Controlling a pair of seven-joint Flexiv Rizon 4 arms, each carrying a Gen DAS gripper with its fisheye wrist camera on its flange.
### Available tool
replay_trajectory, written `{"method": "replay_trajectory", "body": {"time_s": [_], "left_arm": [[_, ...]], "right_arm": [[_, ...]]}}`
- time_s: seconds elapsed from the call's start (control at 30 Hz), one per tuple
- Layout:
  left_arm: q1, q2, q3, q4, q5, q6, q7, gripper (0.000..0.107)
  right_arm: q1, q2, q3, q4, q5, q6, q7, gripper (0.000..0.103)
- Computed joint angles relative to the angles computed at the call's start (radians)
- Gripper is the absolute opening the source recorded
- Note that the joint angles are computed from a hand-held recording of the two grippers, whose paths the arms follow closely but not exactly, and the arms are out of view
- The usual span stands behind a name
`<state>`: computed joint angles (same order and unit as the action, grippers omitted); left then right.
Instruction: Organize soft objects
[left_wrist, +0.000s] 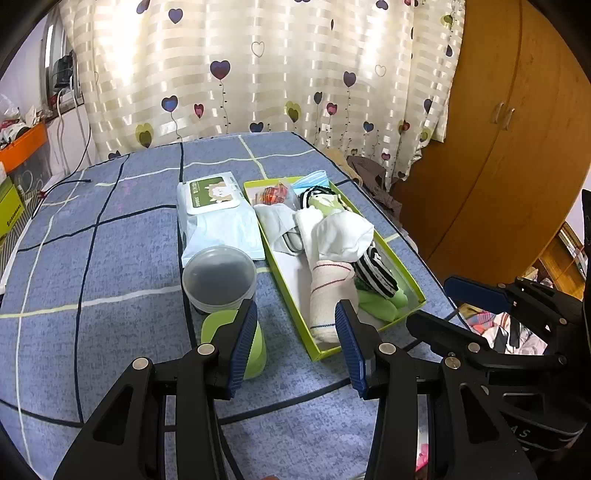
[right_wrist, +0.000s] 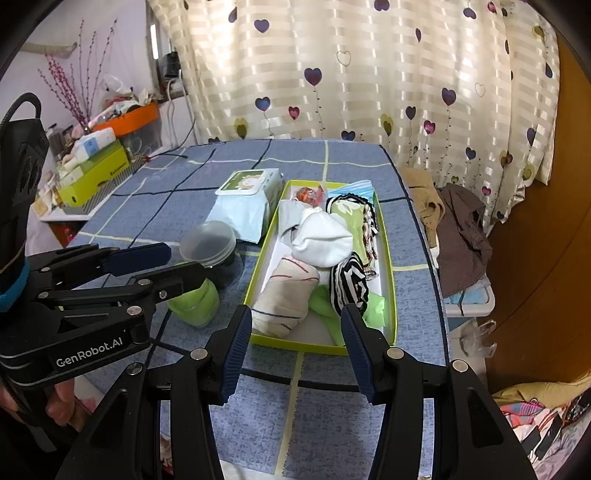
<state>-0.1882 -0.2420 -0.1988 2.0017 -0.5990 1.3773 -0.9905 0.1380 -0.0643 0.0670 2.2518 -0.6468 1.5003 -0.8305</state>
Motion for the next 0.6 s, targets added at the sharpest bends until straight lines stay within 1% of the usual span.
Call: {"method": "replay_trajectory", "body": {"time_s": [0.07,0.13,0.27,0.3,0.37,0.47,0.57,0.6], "left_arm": [[-0.006,-0.002,0.011,-0.003,0.022,0.002,-0.016,0.045],[-0.001,-0.002,0.003,-0.001,0.016,0.005,-0.01,0.045],[0.001,0.001,0.0,0.004,0.012,0.015,-0.004,0.045],[0.001,0.001,0.0,0.004,0.013,0.014,-0.006,0.045],[0.002,0.0,-0.001,0.004,0.012,0.01,-0.005,0.045],[-0.011,-0.003,0.021,-0.004,0.058,0.008,-0.037,0.045],[-0.009,-0.005,0.021,-0.008,0.074,0.007,-0.047,0.045],[-0.009,-0.004,0.022,-0.007,0.078,0.008,-0.052,0.045]], "right_arm": [[0.001,0.001,-0.001,0.002,-0.007,0.0,0.007,0.05],[0.0,0.0,0.002,-0.002,0.006,-0.002,-0.005,0.05],[0.004,-0.001,-0.006,0.01,-0.035,0.011,0.032,0.05],[0.002,-0.004,-0.002,0.003,-0.016,0.006,0.015,0.05],[0.003,-0.003,-0.002,0.005,-0.016,0.005,0.016,0.05],[0.004,-0.004,-0.004,0.004,-0.023,0.005,0.023,0.05],[0.006,-0.004,-0.004,0.007,-0.027,0.006,0.027,0.05],[0.004,-0.005,-0.001,0.001,-0.011,0.002,0.013,0.05]]}}
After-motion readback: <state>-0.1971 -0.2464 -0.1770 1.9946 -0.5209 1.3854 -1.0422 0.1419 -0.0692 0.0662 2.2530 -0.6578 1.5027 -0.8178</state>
